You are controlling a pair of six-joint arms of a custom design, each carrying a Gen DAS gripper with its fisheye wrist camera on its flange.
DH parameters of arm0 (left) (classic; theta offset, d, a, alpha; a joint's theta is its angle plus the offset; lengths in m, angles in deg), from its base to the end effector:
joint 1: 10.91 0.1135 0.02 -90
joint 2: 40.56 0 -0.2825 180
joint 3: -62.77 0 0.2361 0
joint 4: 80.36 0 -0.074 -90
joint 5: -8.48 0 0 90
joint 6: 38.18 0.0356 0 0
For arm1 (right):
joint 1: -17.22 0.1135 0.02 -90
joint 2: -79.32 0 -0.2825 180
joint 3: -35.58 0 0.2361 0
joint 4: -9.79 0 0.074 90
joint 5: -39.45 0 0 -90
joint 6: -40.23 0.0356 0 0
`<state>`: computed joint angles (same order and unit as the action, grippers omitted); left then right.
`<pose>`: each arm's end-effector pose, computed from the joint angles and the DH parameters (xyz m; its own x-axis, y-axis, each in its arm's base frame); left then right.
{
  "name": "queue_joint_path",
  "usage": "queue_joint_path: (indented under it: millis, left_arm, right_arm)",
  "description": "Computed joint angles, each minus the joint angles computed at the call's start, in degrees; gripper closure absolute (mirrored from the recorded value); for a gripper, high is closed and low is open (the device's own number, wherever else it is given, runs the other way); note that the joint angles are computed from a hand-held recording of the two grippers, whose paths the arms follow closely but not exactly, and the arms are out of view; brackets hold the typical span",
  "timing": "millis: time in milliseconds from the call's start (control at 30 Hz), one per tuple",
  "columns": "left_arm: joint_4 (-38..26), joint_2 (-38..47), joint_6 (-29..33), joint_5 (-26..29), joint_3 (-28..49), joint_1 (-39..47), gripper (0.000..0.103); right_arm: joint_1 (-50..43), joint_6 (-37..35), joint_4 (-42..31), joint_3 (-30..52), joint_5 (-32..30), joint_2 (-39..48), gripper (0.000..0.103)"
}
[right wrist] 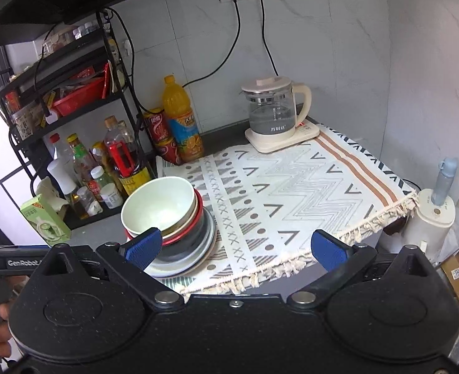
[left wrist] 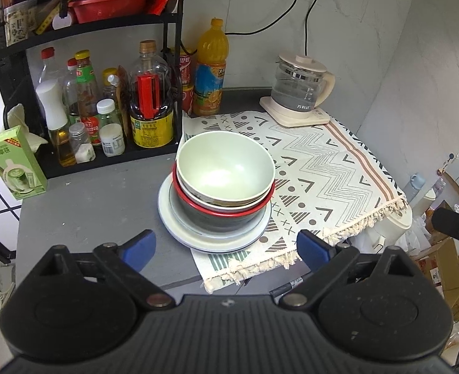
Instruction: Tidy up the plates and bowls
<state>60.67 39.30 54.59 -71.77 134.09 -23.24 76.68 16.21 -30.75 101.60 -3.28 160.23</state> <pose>0.2697 -0.0651 0.2761 -0.7040 0.2026 -0.6807 0.3566 0.9297 -0.0921 0.1543 0.2100 0.2510 -0.5107 0.3541 -0.7835 0.2305 0.9343 0.2721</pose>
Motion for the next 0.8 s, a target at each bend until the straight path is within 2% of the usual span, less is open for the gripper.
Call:
queue_joint_path:
  millis: [367, 800]
  left_arm:
    - [-2.0, -3.1, 1.4, 0.2, -1.8, 0.8, 0.007]
    - [-1.8, -3.9, 1.9, -0.1, -2.9, 0.8, 0.007]
  right_arm:
    - [2.6, 4.5, -3.9, -0.4, 1.5, 0.0, 0.000]
    - [3.9, 3.5, -2.8, 0.5, 1.2, 1.2, 0.000]
